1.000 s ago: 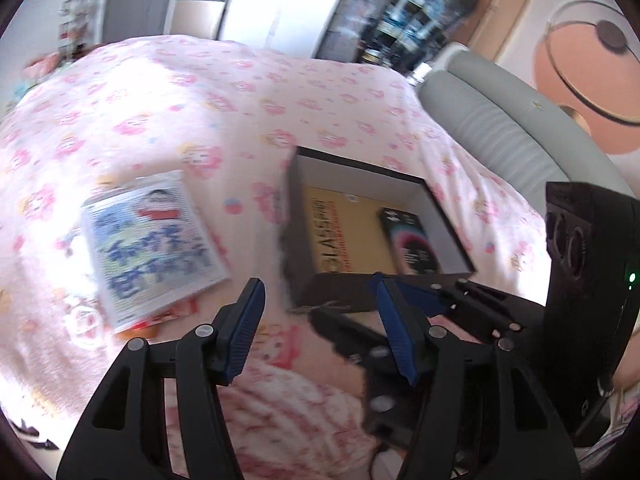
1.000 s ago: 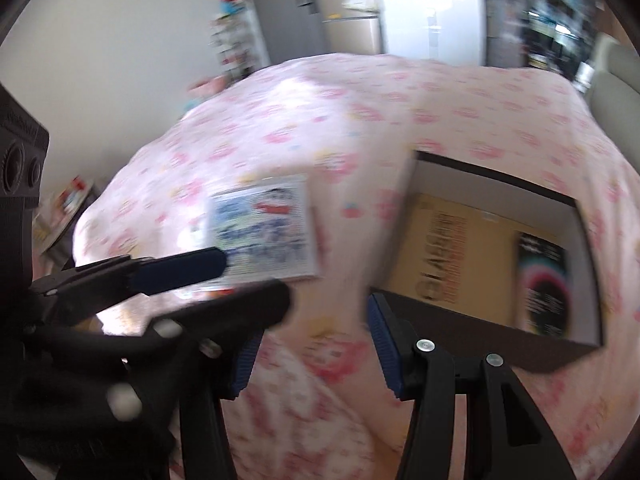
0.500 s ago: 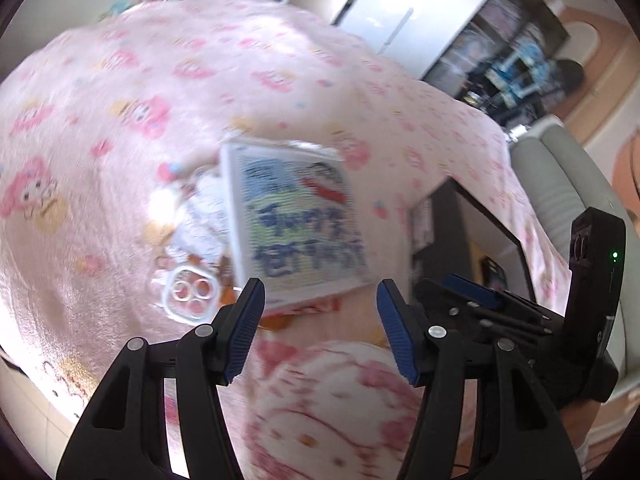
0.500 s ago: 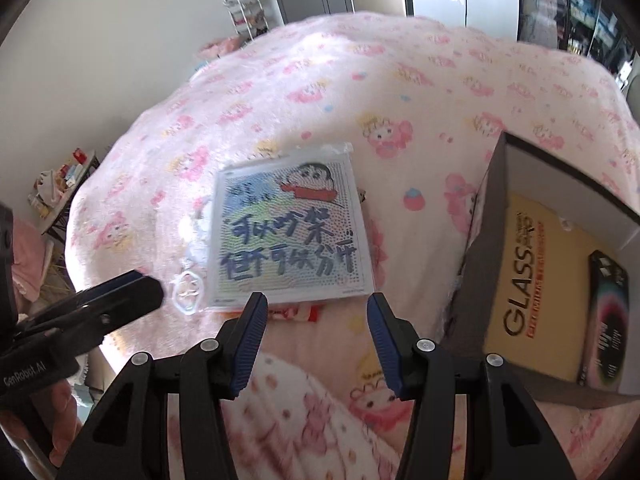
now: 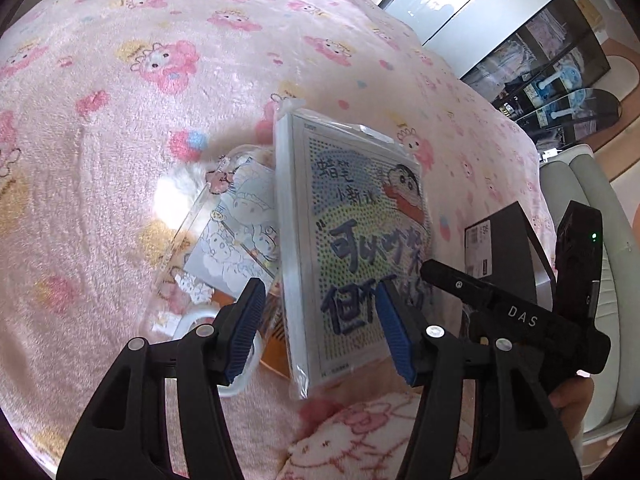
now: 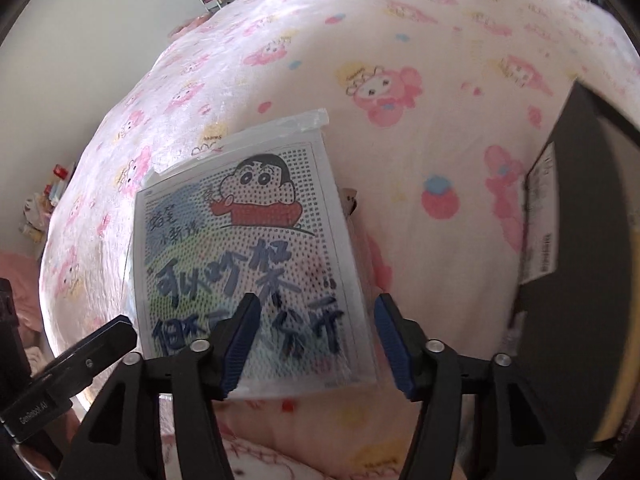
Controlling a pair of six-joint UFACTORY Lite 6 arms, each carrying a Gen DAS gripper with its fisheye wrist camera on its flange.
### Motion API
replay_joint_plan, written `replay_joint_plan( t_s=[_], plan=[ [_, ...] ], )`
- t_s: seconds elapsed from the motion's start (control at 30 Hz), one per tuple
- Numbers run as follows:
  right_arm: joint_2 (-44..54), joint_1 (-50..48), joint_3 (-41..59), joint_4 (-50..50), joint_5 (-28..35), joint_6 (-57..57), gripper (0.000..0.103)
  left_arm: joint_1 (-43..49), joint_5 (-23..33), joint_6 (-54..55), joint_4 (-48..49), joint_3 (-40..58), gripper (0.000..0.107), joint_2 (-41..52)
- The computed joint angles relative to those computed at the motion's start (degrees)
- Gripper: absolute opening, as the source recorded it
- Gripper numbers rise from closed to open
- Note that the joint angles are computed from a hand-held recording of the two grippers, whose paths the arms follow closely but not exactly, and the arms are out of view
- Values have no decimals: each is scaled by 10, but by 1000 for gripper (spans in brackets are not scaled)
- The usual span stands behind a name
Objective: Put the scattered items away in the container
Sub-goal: 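Grasp the Shin-chan drawing kit with the right gripper and lift it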
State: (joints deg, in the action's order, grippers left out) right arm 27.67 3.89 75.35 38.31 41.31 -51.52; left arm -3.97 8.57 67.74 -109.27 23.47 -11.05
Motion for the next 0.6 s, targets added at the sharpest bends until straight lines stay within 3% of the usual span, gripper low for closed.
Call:
replay_joint_plan(
  t_s=[0.13,0.27,0.37,0.5,0.6],
  plan=[
    [42,10,22,10,-11,-7,69,22,20,118,-106,13,57,48],
    [89,1,65,37,34,-22,72,34,34,185,-160,23,57,70],
    [106,-4,82,44,64,-32,72,47,64,150,-116,34,55,82],
    [70,-4,47,46,73,-65,58,28,14,50,-19,47,56,67],
    [32,-19,25,52,90,-73,53,62,59,-47,90,19,55,1]
  ],
)
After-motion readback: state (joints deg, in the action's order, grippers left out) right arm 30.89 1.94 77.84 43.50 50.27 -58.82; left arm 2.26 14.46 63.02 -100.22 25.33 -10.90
